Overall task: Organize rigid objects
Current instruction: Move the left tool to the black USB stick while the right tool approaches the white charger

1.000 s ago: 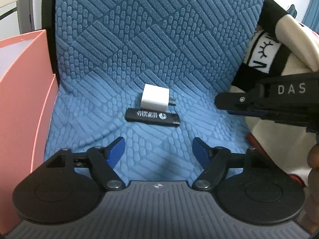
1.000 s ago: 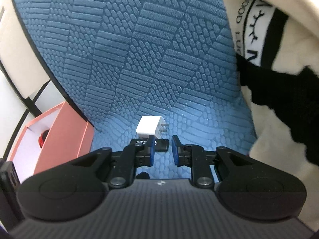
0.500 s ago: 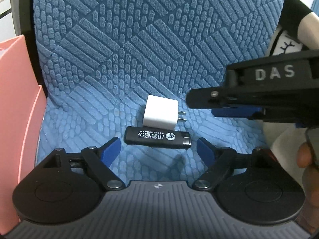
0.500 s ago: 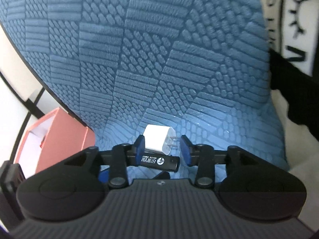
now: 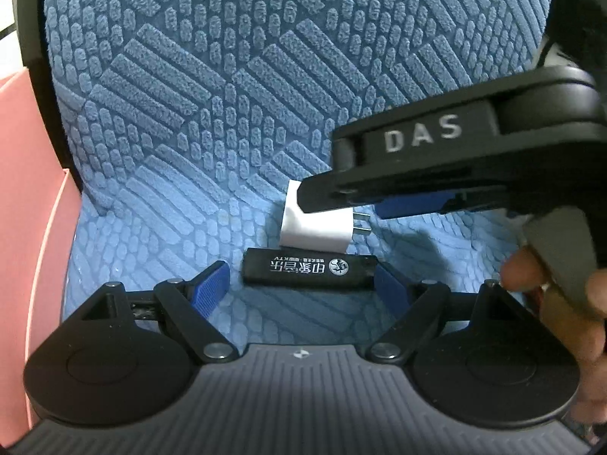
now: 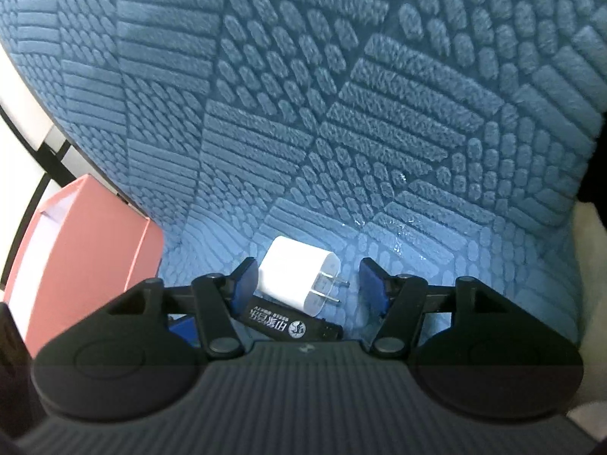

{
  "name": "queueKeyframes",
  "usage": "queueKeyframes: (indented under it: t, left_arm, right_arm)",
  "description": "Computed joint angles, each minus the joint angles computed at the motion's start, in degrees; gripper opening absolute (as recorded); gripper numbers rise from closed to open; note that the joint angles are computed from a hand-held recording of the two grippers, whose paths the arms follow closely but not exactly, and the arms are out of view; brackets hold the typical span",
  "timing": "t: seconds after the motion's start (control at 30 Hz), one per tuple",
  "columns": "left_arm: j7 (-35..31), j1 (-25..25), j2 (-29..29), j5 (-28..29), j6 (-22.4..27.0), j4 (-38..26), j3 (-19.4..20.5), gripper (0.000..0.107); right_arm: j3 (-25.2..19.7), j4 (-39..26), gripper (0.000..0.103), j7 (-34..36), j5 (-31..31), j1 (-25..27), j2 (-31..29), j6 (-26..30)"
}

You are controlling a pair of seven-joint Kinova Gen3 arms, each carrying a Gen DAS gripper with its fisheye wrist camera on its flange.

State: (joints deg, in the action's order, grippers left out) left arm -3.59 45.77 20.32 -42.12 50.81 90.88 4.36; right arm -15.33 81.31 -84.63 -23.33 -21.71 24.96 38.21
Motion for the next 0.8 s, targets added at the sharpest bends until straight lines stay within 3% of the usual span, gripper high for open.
queueKeyframes:
  t: [0.07, 0.23, 0.43, 0.5, 0.8]
  left_arm:
    - [-0.08, -0.15, 0.20, -0.18, -0.56, 0.04, -0.08, 0.087]
    - [-1.72, -0.23, 0.44, -0.38, -0.18, 0.00, -0.09, 0.087]
    - [-1.76, 0.15, 1.01, -0.52, -0.48, -0.56, -0.30, 0.089]
    - [-2.05, -0.03, 1.04, -0.42, -0.66, -0.59, -0.41, 0.090]
    - [-4.44, 2.26, 4.05, -1.25, 2.84, -4.29, -0.92, 0.094]
  right_arm:
    - [-1.38, -1.45, 0.064, 2.25, -1.24, 1.03, 1.46, 1.25]
    - [0.43, -5.82, 0.063, 1.67, 2.20, -2.06, 3.76, 5.64]
    - [0.79, -8.34, 0.062, 2.04, 3.50, -3.60, 5.34, 7.21]
    - [0.54, -8.58, 0.053, 2.10, 3.14, -3.40, 5.42, 7.59]
    - [0.66, -8.18, 0.041, 2.30, -0.29, 0.26, 3.61, 8.75]
